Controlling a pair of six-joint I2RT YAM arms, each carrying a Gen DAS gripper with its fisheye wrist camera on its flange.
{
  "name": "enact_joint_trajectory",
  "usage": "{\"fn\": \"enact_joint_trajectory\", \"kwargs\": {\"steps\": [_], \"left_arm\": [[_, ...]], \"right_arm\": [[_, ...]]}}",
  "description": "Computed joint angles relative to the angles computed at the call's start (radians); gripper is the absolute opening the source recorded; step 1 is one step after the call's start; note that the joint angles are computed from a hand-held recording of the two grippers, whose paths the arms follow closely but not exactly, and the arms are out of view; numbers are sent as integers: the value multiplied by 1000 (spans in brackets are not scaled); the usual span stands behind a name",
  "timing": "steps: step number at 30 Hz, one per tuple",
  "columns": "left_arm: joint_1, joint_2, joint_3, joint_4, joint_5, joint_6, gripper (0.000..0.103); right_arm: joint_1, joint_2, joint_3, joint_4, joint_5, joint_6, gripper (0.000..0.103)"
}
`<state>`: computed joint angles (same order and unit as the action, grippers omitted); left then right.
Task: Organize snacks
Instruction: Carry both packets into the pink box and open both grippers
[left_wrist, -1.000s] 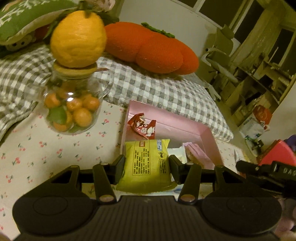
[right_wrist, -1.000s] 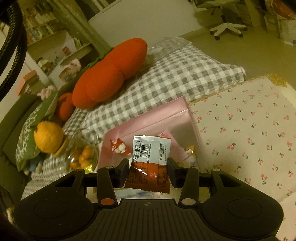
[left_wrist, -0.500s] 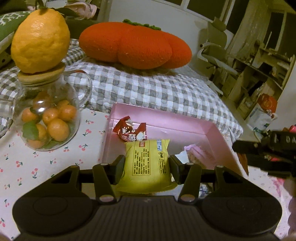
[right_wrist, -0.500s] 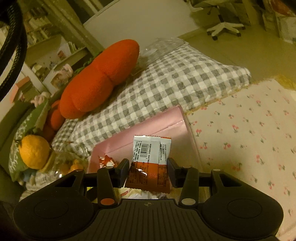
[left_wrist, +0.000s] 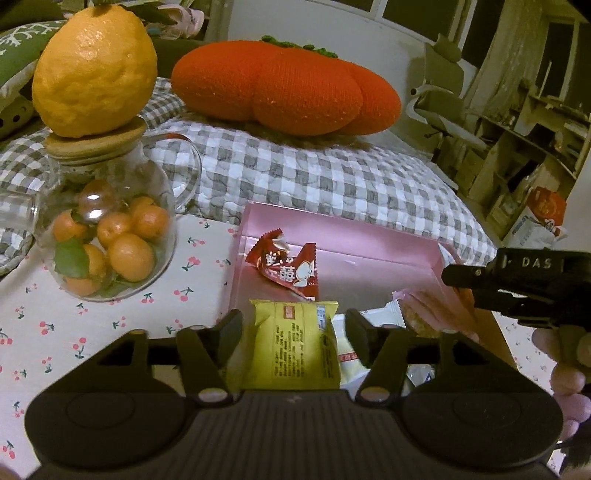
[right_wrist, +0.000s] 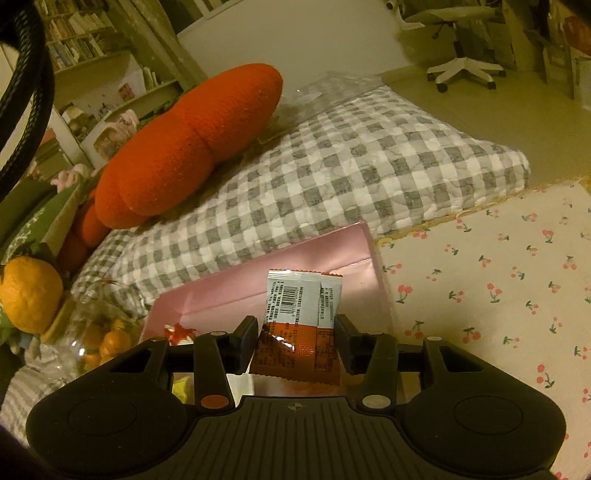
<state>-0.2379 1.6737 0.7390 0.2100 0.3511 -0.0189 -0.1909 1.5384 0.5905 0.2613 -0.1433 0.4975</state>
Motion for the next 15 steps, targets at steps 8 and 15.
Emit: {"fn": "enact_joint_trajectory", "kwargs": {"steps": [8, 15], "left_arm": [[3, -21, 12, -53, 20, 28, 71], [15, -73, 5, -116, 38, 65, 79]], "right_arm": [[-21, -51, -22, -33, -7, 12, 68], [7, -176, -27, -161, 17, -14, 73]]}}
